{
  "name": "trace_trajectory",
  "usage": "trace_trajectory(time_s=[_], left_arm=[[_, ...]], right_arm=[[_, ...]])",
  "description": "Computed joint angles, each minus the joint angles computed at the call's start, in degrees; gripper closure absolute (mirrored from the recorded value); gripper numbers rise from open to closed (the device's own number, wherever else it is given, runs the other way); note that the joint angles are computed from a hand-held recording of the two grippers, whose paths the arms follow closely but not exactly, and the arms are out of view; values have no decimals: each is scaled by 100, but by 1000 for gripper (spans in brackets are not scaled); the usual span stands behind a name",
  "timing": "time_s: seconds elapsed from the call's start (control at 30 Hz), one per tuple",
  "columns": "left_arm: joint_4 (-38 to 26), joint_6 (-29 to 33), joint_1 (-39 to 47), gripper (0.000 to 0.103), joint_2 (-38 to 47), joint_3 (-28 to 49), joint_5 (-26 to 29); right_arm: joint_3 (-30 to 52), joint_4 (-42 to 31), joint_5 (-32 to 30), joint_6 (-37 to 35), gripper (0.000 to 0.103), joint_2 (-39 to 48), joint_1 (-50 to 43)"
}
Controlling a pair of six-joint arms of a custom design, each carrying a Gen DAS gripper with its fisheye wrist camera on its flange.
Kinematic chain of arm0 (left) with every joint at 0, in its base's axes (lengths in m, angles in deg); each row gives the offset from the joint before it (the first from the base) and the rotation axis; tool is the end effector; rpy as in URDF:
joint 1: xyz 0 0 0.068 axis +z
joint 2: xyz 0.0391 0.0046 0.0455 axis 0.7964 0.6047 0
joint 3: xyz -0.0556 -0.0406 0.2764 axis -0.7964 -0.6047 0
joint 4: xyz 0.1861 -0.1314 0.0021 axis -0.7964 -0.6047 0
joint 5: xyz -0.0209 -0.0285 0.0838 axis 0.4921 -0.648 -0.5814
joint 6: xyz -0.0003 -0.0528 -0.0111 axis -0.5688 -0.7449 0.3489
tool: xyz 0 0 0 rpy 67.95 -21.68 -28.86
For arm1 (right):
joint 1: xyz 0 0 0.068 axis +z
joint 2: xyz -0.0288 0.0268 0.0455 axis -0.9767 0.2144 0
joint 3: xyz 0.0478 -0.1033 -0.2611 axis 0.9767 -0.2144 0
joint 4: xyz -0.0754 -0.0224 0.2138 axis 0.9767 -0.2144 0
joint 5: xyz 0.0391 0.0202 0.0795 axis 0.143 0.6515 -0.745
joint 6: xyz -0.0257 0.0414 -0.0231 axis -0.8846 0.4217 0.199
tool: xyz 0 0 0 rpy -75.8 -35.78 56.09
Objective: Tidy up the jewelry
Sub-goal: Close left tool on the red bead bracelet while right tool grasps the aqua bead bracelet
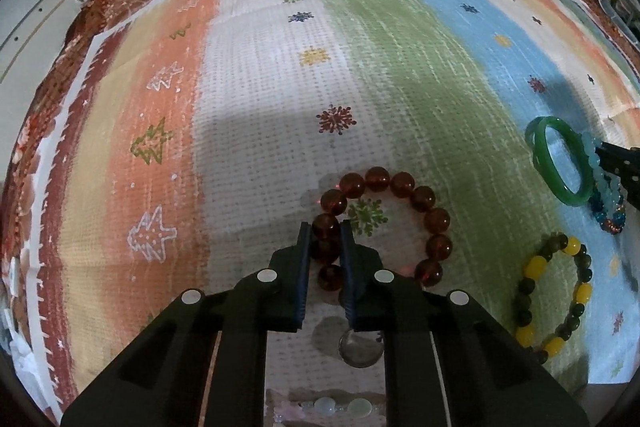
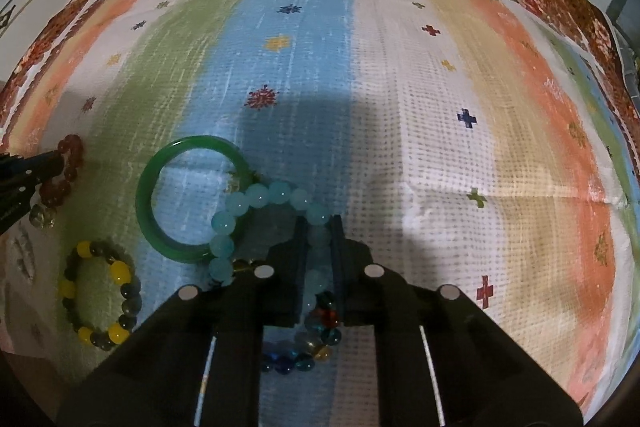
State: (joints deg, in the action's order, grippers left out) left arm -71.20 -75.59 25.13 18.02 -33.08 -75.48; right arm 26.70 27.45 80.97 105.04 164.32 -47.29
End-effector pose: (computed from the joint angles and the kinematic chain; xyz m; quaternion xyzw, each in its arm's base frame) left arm 0.2541 -0.1256 0.1081 0.0978 0.9722 0.0188 0.2119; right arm 0.2177 0.1214 0.1556 -0.0837 0.9761 0.0133 0.2001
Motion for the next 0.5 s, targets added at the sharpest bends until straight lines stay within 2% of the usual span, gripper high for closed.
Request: trace_trajectory(time_s=[0.2,0.5], left_arm=[[-26,-46,106,90,-100,-30,183],[-125,-156,25,90,-414,-48,215]], right_arm=[[-32,-32,-348,25,90,-141,-237],[99,-346,-379,84,90,-557,-164]])
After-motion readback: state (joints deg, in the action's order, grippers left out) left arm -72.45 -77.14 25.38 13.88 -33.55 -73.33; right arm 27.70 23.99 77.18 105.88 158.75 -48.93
